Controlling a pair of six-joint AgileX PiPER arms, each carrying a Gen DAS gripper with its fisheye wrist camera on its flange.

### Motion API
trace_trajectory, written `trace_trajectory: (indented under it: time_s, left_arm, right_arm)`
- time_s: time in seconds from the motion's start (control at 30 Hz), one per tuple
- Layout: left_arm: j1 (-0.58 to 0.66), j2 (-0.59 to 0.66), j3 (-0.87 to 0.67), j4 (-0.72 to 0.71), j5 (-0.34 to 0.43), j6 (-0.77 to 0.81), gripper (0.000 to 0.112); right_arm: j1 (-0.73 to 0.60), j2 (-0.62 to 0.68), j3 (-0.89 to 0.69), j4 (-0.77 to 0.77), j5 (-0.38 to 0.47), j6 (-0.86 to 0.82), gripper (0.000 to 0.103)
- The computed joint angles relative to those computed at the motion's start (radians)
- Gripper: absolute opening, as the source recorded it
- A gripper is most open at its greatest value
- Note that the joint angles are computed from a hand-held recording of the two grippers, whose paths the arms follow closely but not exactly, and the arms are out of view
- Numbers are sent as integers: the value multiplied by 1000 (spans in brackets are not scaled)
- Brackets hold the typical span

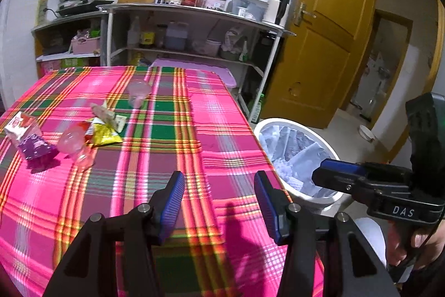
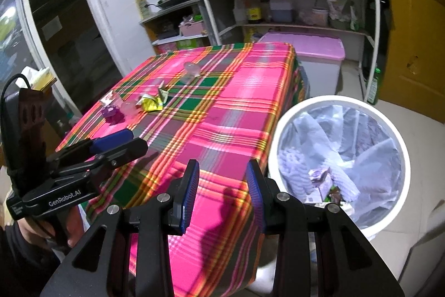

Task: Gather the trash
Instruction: 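Move both open tools back over the table, then lower the left tool onto the purple snack bag and close it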

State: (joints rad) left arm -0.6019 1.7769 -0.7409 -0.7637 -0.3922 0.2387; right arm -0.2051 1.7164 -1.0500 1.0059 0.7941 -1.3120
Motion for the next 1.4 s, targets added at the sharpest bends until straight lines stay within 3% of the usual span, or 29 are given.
trace_trajectory:
  time_s: [0.4,0.53,0.73,1.07,1.27,1.4]
  left_arm:
    - [70,-111,157,-37,-58,-24,52]
    - [119,-148,210,-36,-72,-40,52]
    - [224,-194,266,-7,-74,-51,52]
    - [407,-186,278,150,-57,-125,58]
    - [520,-144,244,354,-21,-281,58]
    - [551,-115,214,416,-17,-336,63]
  right_arm:
    - [127,0,-23,-16,-25,30,37]
    - [172,12,-46,-27,-30,61,48]
    - [224,31,-83,-50,-39,105,48]
    - [298,63,-135,-106,-62,172,48]
    - [340,94,-170,-137,-76,217,48]
    - [360,116,-193,-155,-80,244,48]
